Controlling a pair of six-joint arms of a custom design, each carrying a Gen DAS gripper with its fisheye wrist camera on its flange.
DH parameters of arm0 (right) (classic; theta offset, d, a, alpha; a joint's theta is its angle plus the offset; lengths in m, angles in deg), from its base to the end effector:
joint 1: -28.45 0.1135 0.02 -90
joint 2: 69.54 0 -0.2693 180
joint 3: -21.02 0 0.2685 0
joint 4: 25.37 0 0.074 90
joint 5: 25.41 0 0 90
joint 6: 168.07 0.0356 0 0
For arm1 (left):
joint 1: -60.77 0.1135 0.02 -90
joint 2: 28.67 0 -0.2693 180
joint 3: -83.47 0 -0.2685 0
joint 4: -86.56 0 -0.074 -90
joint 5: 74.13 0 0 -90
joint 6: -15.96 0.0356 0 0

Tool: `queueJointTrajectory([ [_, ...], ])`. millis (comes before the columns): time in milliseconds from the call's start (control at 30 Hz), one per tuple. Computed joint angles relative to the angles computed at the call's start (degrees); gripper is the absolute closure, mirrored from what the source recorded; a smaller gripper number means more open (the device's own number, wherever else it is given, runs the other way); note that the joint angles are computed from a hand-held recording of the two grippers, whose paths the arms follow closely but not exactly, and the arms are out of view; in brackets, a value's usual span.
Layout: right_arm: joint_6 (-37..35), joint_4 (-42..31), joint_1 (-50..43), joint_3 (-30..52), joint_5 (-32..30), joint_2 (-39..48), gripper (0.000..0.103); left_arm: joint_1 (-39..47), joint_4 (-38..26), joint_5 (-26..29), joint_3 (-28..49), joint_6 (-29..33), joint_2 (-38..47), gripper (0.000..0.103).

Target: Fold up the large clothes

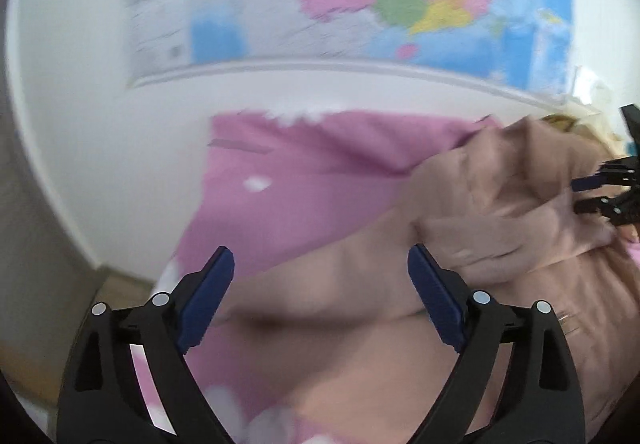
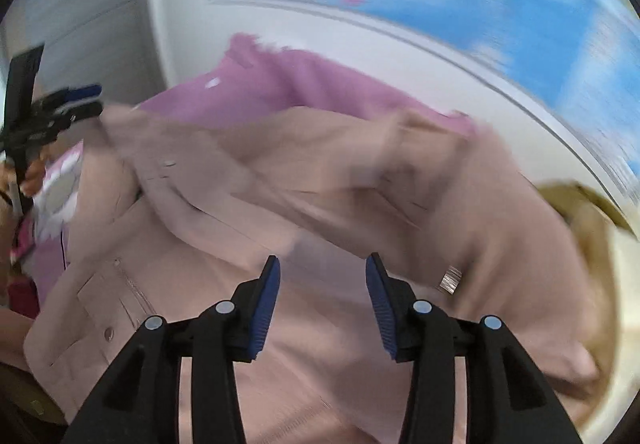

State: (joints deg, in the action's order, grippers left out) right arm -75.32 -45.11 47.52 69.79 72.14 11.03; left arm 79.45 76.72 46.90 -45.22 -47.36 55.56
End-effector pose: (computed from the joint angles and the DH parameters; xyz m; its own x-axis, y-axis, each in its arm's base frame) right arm 0.2586 0.0845 0.1521 -0.7511 -0.2093 -0.6262 -0.2109 0.9748 -0.0729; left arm 0.2854 0.0771 0.1646 -0.5369 0.2246 -0.8132 0.3639 0.9313 0.0169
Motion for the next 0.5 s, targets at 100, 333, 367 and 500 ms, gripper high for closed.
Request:
queueJointTrajectory([
  [100, -0.76, 3.54, 2.88, 5.9, 0.39, 11.95, 0.049, 1.24, -0.81, -3.82, 0.13, 1.11, 3.1, 0.015],
  [333, -0.06, 1.2, 0.36, 12.22, 1.7, 23.31, 0.1, 3.79, -7.16, -3.3, 2.87, 6.24, 12.17, 0.018],
  [367, 0.33, 0.9, -0.43, 11.45, 3.07, 22.18, 0.1, 3.56, -7.21, -4.01, 3.1, 6.7, 13.16, 0.027],
  [500, 0.43, -1.77, -2.0, 9.52, 7.11, 19.24, 0.101, 4.67, -11.68, 0.97, 6.06, 8.55, 14.92, 0.099],
])
